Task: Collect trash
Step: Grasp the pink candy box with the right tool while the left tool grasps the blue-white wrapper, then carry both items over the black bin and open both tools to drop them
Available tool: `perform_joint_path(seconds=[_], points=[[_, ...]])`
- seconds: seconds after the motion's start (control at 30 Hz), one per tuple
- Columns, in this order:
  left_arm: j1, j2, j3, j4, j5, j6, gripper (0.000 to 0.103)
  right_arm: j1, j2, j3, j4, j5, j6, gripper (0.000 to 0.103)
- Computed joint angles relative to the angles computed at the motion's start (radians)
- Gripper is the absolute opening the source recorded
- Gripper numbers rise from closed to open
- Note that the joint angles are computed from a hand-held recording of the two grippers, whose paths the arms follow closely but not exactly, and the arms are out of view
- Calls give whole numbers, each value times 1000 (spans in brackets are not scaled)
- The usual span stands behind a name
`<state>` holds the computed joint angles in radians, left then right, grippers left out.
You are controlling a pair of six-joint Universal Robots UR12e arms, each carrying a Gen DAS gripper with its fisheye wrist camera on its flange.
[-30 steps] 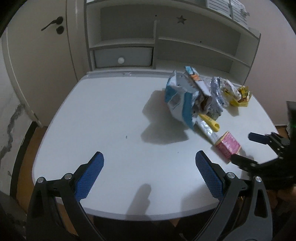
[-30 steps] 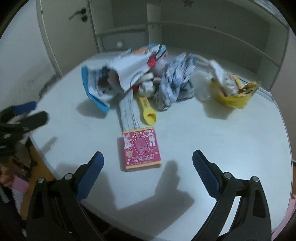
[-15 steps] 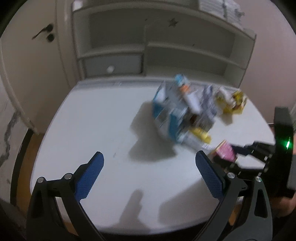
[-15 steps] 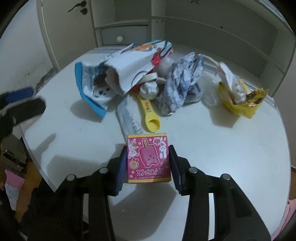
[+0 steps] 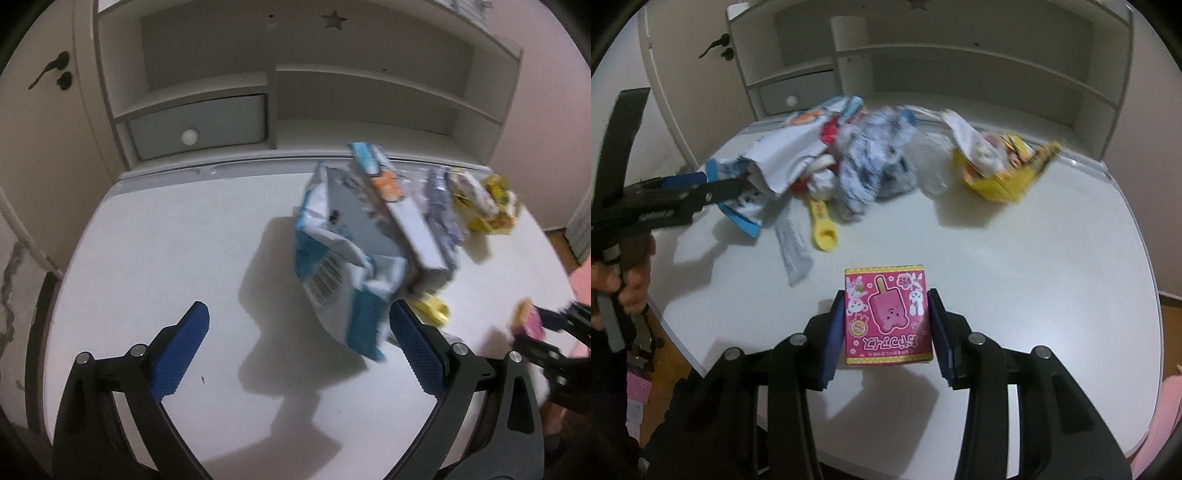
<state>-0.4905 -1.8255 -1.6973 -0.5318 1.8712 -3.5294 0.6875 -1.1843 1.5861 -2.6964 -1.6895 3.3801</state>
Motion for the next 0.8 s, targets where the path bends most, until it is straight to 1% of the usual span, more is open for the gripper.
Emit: perform_joint_path(seconds=[0.07, 0.1, 0.13, 0.17, 0.2, 0.23, 0.3, 0.33, 0.4, 0.5, 0.53, 0.6, 0.7, 0.8], points=[[4, -7, 1, 21, -13, 6, 88, -5, -11, 17, -1, -5, 12, 43], [6, -11, 4, 27, -23, 7, 78, -10, -18, 28, -3, -7, 18, 43], [10, -15, 7, 30, -42, 11, 64, -13, -27, 42, -8, -12, 24, 43], [14, -17, 9, 34, -66, 17, 53, -14, -33, 50, -11, -17, 30, 43], [17, -17, 10, 30, -78, 17, 30, -17, -40, 61, -14, -21, 34, 43], [15, -18, 15, 17, -59, 4, 28, -20, -48, 71, -17, -26, 40, 43], [4, -12, 11, 35, -1, 0, 22, -26, -63, 92, -26, -33, 52, 43], [2, -7, 10, 40, 16, 1, 18, -29, -71, 103, -30, -36, 60, 43], [0, 6, 4, 49, 52, -7, 18, -36, -85, 123, -40, -39, 73, 43], [-4, 28, -2, 54, 129, -27, 17, -46, -108, 153, -53, -49, 93, 43], [-5, 34, -4, 57, 139, -37, 17, -49, -116, 163, -57, -52, 101, 43], [-9, 43, -2, 61, 147, -54, 17, -57, -132, 182, -62, -59, 113, 43], [-39, 26, 30, 75, 133, -19, 17, -71, -163, 217, -76, -84, 137, 43], [-91, -22, 92, 111, 65, 52, 17, -94, -203, 262, -89, -116, 183, 43]])
